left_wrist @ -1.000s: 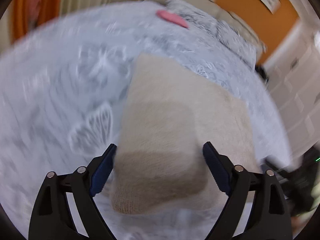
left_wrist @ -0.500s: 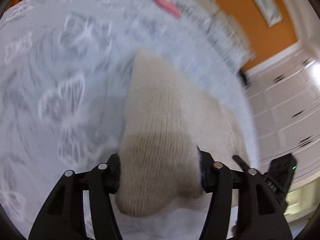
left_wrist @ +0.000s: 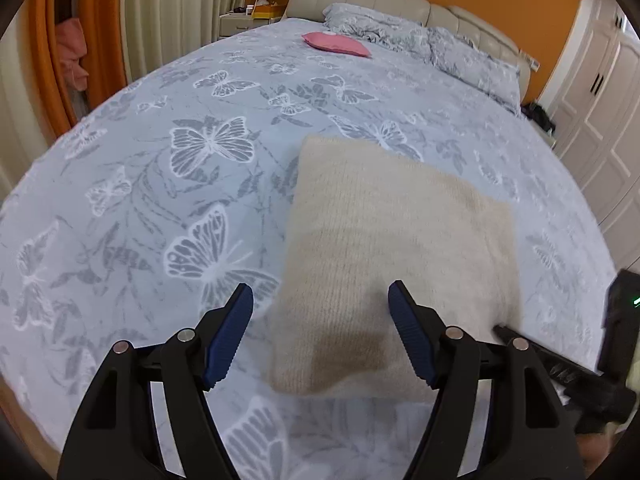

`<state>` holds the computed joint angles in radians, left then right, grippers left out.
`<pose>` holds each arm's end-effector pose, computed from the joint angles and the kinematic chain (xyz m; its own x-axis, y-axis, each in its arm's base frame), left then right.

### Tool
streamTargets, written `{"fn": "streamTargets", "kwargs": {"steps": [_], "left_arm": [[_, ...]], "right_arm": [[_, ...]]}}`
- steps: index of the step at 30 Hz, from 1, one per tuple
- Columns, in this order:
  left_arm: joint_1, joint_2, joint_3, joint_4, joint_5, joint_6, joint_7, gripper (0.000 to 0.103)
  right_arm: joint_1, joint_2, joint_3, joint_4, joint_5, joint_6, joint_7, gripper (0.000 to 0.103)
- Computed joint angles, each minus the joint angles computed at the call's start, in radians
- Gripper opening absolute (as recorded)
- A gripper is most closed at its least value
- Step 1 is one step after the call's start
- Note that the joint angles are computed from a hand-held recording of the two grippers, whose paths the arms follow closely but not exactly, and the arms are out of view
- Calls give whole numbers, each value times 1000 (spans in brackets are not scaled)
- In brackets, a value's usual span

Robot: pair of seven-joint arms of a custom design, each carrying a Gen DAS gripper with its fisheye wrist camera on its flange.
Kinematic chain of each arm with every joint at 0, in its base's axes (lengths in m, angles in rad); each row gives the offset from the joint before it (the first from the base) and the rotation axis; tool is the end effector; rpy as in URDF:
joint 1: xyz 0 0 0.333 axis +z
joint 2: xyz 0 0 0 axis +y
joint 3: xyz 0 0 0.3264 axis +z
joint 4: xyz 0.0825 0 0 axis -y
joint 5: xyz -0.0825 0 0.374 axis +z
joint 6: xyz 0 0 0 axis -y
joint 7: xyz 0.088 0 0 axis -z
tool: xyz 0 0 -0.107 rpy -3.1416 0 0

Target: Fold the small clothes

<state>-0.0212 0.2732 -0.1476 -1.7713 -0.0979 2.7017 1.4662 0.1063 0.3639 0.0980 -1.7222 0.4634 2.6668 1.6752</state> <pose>0.6651 -0.0996 0.4984 -0.0337 -0.9814 0.1890 -0.8037 -0.0858 -0.5888 0.6799 0.1187 0.4528 -0.1311 -0.8754 -0.4653 -0.8460 0.3435 -0.4079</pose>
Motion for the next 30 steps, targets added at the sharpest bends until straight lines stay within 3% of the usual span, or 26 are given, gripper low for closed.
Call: {"fn": "streamTargets", "kwargs": {"steps": [3,6,7,10,13,15,17,18,21,23,25,28,30], "left_arm": [[-22,-38,23,-31,79,5,-15,68],[-31,-65,28,-50,119,12,-30,68],[-29,-75,26,-63,120,19,-30,68],[-35,-114,32,-103,158,39,-48,76],[-47,-159,45,-155,245,74,-94,84],[-51,-181,52,-184,316,87,-138,84],[-49,-196,52,-205,367,81,-163,89],[-45,-200,48,-217,366,78,-160,90],[-41,-195,51,-254,417,98,-203,91],[-30,-174,36,-224,332,15,-168,92],[-21,-172,35,-238,274,35,-180,92],[-32,-177,56,-262,359,87,-299,92],[-26,-173,45,-264,340,99,-259,92]], "right_arm": [[55,-112,-51,-104,-119,85,67,21],[144,-205,-146,-193,-429,142,293,27],[164,-201,-166,-185,-533,147,380,27],[186,-233,-198,-223,-759,153,582,40],[191,-267,-199,-262,-947,112,728,48],[172,-235,-165,-238,-920,76,748,57],[130,-247,-128,-277,-778,126,702,61],[126,-248,-125,-281,-768,119,709,65],[129,-232,-124,-252,-808,71,732,69],[128,-232,-122,-252,-811,66,739,71],[126,-236,-122,-256,-815,69,745,71],[131,-236,-126,-250,-860,58,779,72],[134,-235,-127,-247,-881,55,797,73]]}}
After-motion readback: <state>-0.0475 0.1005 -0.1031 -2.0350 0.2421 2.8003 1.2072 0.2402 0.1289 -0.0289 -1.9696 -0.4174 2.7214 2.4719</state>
